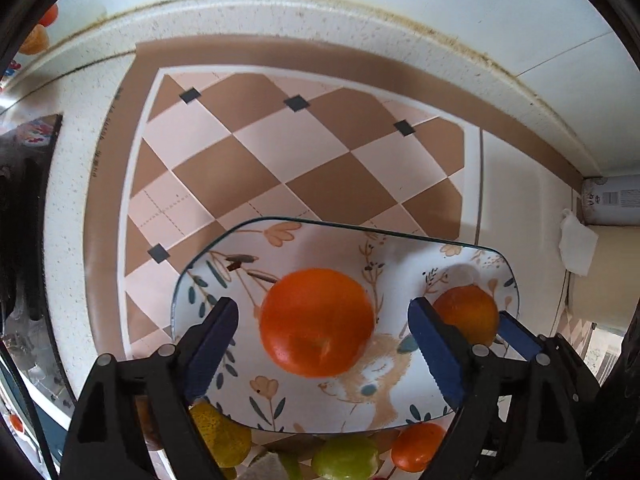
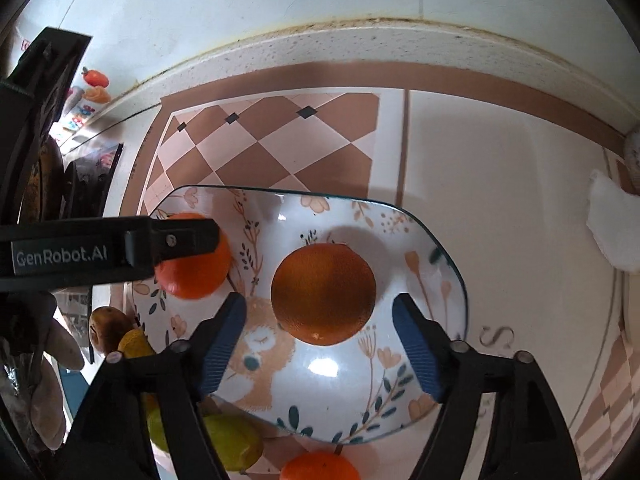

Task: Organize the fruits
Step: 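Carry both oranges onto the white floral plate and open both grippers, then lift both grippers away from the plate back over the loose fruit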

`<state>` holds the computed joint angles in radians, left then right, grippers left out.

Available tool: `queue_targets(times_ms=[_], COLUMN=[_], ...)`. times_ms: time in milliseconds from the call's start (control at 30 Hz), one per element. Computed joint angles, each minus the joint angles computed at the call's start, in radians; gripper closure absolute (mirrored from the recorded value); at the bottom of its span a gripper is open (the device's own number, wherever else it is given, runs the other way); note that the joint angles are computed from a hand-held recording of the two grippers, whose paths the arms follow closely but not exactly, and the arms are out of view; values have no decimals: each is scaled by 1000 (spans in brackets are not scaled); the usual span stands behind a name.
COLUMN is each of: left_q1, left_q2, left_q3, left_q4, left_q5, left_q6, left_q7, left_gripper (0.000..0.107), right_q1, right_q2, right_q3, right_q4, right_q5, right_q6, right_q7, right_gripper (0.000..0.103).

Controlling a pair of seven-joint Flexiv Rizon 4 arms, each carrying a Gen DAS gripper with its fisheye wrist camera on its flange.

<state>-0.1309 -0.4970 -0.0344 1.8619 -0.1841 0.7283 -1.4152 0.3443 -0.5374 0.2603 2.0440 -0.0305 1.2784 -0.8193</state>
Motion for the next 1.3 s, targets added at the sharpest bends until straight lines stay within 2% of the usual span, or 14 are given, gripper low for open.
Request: queue_targets(times_ms=[100,200,333,400,467,667,833,967,1133,1300], left_q1=[7,8,-17,-25,-22,-8,7,15,18,13], left_q2=[43,112,200,210,251,358,471,562,668,767], left_q3=[6,24,70,55,56,61,64,64,70,79], left_q4=[42,101,167,173,215,338,433,498,555,590], left_q5=[8,39,118,167,181,214,214,148,123,91], left_q6=[32,81,161,192,226,350,392,394,403,371], left_q7=[27,42,28,-22,-21,-8,17,77,118,162], left_gripper=[20,20,20,20,20,20,20,20,20,20], right_q1=[41,90,135,159,171,186,195,200,211,225], right_q2=[48,108,187,227,260,365,452,511,591,662], right_q3=[-36,-78,-101,-107,-106,-53,0,41,84,119], right_q4=[41,96,166,203,231,273,286,284,278,266], right_q5=[-14,-54,-128,-175,-224,-326,-393,-397,-400,-389], right_q6=[-6,-20,-59,-70,-81,-177,-256,-307,-387,-451], right_q7=[74,180,318,401,467,629,718,755,787,797], right_gripper=[14,14,10,9,9,9,9,9,9,9])
